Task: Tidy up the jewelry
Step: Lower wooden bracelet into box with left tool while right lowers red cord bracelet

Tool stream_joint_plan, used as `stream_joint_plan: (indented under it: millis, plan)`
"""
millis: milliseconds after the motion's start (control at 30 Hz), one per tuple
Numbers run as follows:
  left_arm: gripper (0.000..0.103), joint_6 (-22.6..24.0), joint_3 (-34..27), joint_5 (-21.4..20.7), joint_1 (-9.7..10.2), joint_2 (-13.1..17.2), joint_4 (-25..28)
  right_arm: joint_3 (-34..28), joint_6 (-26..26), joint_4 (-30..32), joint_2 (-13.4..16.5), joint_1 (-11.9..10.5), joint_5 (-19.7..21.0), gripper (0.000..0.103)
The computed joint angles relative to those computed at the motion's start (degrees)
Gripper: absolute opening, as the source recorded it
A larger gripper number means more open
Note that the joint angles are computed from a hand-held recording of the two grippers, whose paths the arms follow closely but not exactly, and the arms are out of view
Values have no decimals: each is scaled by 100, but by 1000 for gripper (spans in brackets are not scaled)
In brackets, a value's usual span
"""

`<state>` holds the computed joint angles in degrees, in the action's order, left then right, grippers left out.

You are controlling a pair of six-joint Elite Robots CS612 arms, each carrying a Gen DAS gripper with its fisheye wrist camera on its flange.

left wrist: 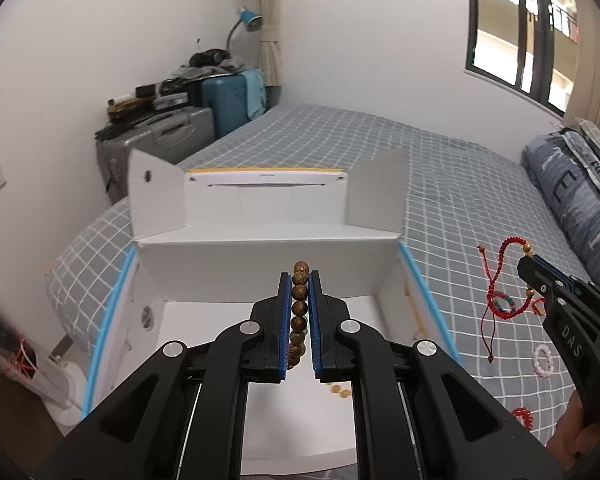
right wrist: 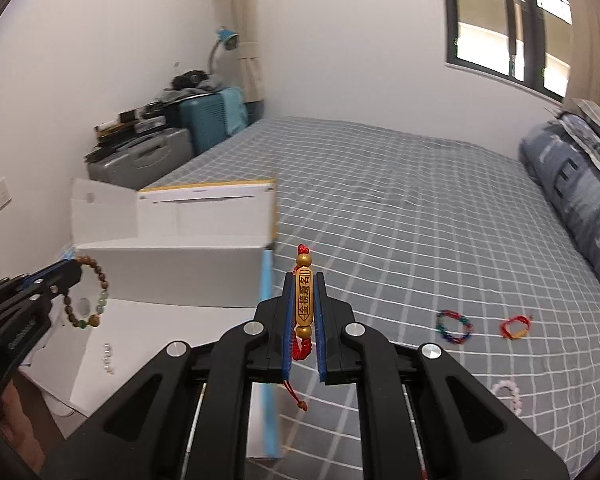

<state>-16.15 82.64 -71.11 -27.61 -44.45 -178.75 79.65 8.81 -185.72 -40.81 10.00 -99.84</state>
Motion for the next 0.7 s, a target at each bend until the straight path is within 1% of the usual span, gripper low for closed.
stream_joint_plan:
  millis: [167,433,567,700]
  plan:
    - [8,-31,34,100,85,1,90,-220,-155,89,110,125,139,8]
    - [8,-174,38,127,242,18,294,-548,-276,320,288,220,382,8]
    - [8,-276,-70,-21,330,79,607,-818,-359,707,444,277,432,8]
    - [8,-336,-214,-132,372,150,1142,-1059,-443,1065,602,320,503,8]
